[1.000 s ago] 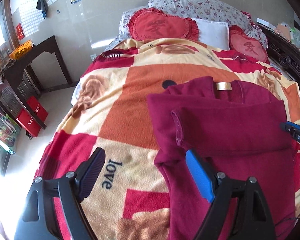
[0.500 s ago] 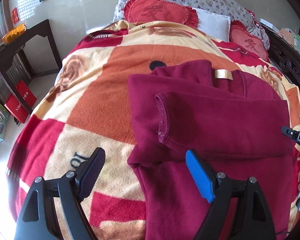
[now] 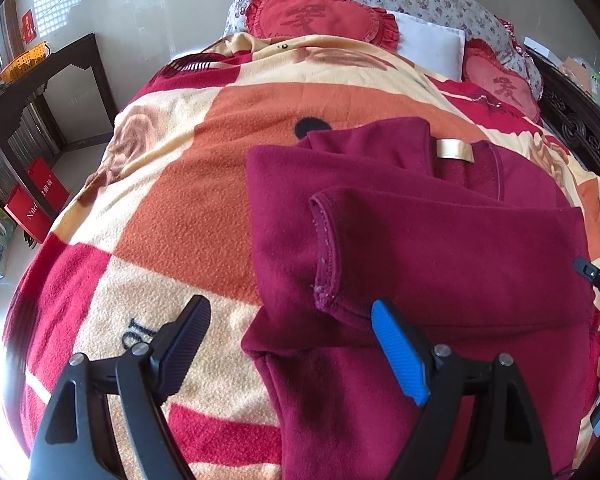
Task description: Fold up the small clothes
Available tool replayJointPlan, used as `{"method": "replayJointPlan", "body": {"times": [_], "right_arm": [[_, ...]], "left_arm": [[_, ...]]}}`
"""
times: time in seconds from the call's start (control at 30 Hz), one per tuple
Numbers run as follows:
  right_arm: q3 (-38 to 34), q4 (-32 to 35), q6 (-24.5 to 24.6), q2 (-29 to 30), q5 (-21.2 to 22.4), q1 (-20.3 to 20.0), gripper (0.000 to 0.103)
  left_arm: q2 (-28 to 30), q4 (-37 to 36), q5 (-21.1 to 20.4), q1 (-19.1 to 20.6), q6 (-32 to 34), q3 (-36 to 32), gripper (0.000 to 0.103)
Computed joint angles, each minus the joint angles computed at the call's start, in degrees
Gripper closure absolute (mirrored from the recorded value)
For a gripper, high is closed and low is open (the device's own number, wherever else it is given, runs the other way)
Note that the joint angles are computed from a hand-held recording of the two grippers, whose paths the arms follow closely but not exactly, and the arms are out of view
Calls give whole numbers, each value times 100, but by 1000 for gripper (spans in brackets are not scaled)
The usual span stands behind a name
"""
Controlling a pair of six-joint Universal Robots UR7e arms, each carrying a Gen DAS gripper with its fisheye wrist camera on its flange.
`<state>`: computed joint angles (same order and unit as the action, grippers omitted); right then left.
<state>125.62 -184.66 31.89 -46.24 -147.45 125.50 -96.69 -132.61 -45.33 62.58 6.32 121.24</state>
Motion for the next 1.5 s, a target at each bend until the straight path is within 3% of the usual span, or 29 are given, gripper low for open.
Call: {"method": "replayJointPlan", "body": {"times": [0.07, 0.17, 0.3, 0.5, 0.63, 0.7, 0.87, 0.97, 1.07, 1.17, 1.23, 1.33, 1.43, 1.5], "right_arm": [[36, 442, 339, -190, 42, 76, 94], [188, 995, 640, -528, 137, 294, 93], [521, 1217, 851, -1071, 672, 604, 89], [894, 1840, 835, -1855, 1278, 1431, 79], [1002, 2460, 1075, -2178, 1645, 2051, 77], [1120, 2461, 1313, -2184, 1892, 2283, 72], [1300, 2353, 1926, -1616, 2295, 2555, 72], [1397, 2315, 2290, -1265, 2465, 2577, 72], [1591, 1747, 2472, -1105, 2478, 2667, 72], [1724, 1221, 2381, -1086, 2675, 2651, 72], [1701, 1280, 2352, -1074, 2727, 2666, 72], [1714, 1240, 2314, -1045, 2851, 2667, 72], [1750, 1089, 2240, -989, 2979, 2655, 72], [1784, 1001, 2240, -975, 3008, 2641, 72]], "left_arm": [[-71, 91, 21, -19, 1, -2, 17], [-269, 335, -13, -69, -18, -12, 17], [-740, 903, -81, -193, -114, 2, 17], [-1869, 2429, -439, -476, -388, 3, 17], [-2556, 3656, -659, -684, -770, -5, 17], [-2960, 4199, -697, -866, -978, 72, 17], [-3679, 5215, -872, -1216, -1360, 144, 17], [-3851, 5569, -1024, -1133, -1509, 100, 17], [-3915, 5806, -1169, -897, -1551, 45, 17], [-4007, 6141, -1251, -817, -1587, 54, 17], [-4058, 6200, -1210, -759, -1534, 128, 17], [-3960, 5971, -1393, -366, -1435, 174, 17], [-3935, 5880, -1501, -365, -1445, 183, 18], [-3891, 5951, -1578, -418, -1446, 122, 29]]}}
